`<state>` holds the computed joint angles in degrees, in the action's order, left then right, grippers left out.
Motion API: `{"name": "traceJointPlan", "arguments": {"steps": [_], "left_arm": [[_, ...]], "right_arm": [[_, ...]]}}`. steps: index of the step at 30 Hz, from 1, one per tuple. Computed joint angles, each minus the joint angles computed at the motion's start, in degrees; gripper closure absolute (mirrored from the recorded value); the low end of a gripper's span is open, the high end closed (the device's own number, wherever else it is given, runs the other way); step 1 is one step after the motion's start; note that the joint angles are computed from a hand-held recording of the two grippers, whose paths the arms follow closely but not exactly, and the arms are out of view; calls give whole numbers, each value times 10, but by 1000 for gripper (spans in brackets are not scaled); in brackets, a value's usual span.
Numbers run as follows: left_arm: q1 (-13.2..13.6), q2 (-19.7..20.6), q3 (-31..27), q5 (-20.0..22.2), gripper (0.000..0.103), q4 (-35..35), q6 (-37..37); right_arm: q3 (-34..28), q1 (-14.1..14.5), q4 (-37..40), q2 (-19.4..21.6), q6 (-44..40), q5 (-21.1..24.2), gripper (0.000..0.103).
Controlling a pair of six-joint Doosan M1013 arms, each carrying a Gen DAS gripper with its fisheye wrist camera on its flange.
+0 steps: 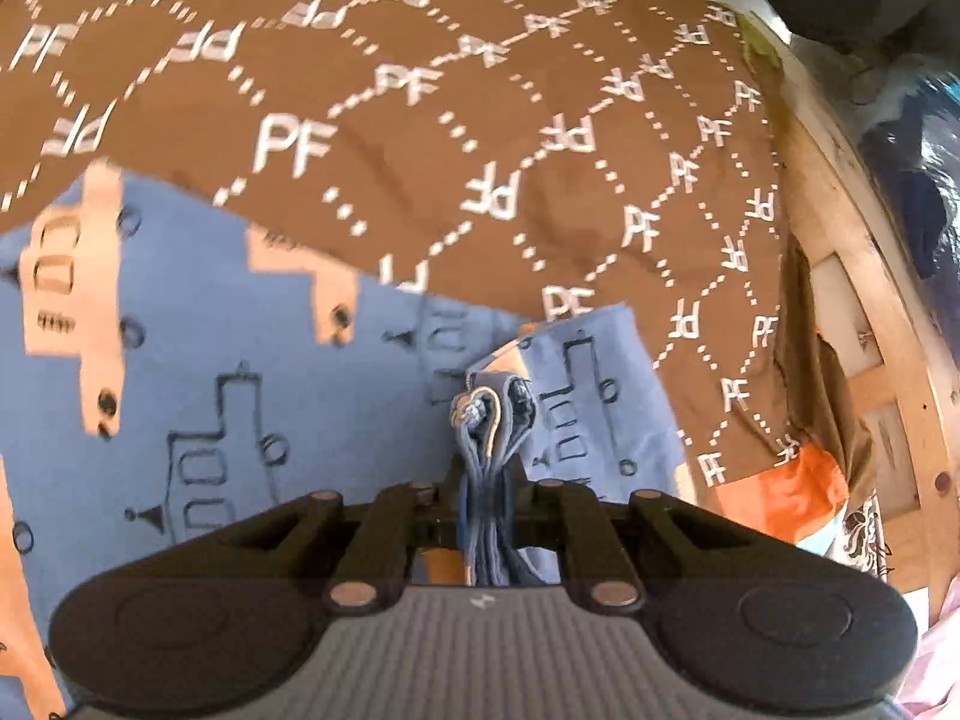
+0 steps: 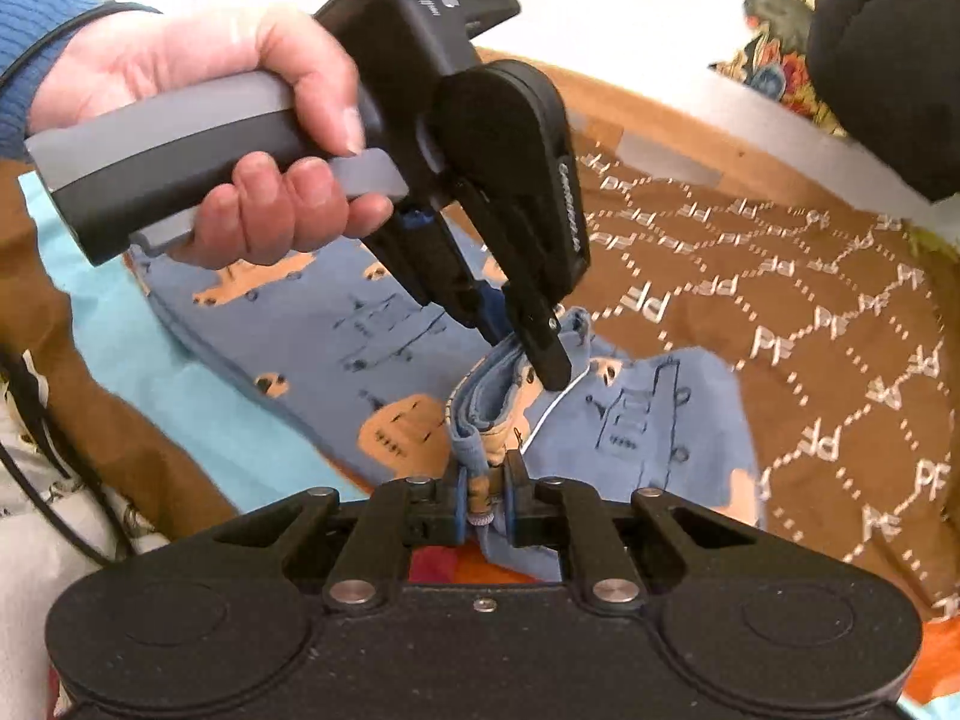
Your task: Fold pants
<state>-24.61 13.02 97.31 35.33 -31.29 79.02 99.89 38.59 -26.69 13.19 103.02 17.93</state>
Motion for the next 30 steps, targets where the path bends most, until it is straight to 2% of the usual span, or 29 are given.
{"name": "traceJointPlan", "arguments": {"steps": [3, 5, 9, 11, 12, 15, 17, 23, 27, 30], "left_arm": [[0, -6, 18, -26, 75, -5, 6], [4, -12, 31, -40, 73, -39, 25], [11, -17, 45, -50, 73, -83, 35], [11, -19, 48, -53, 73, -85, 35], [10, -19, 49, -54, 73, -81, 33], [7, -18, 47, -57, 73, -67, 18], [5, -18, 46, -58, 74, -57, 7], [-3, -16, 38, -55, 79, -7, -31], [-5, -17, 38, -57, 88, 11, -49], [-11, -19, 37, -62, 91, 41, -68]], "right_arm": [[7, 0, -6, 1, 10, -10, 84], [13, -2, -5, -2, 9, -26, 75], [21, -5, 44, -6, -32, -49, 66], [22, -4, 26, -7, -18, -54, 57], [24, -2, 10, -8, -5, -58, 57], [26, 0, -12, -8, 7, -63, 60], [25, -1, 0, -6, -10, -64, 67], [29, -2, 0, -8, -3, -65, 73], [27, -3, 4, -7, 1, -64, 77], [28, -2, -24, -6, 30, -63, 81]]}}
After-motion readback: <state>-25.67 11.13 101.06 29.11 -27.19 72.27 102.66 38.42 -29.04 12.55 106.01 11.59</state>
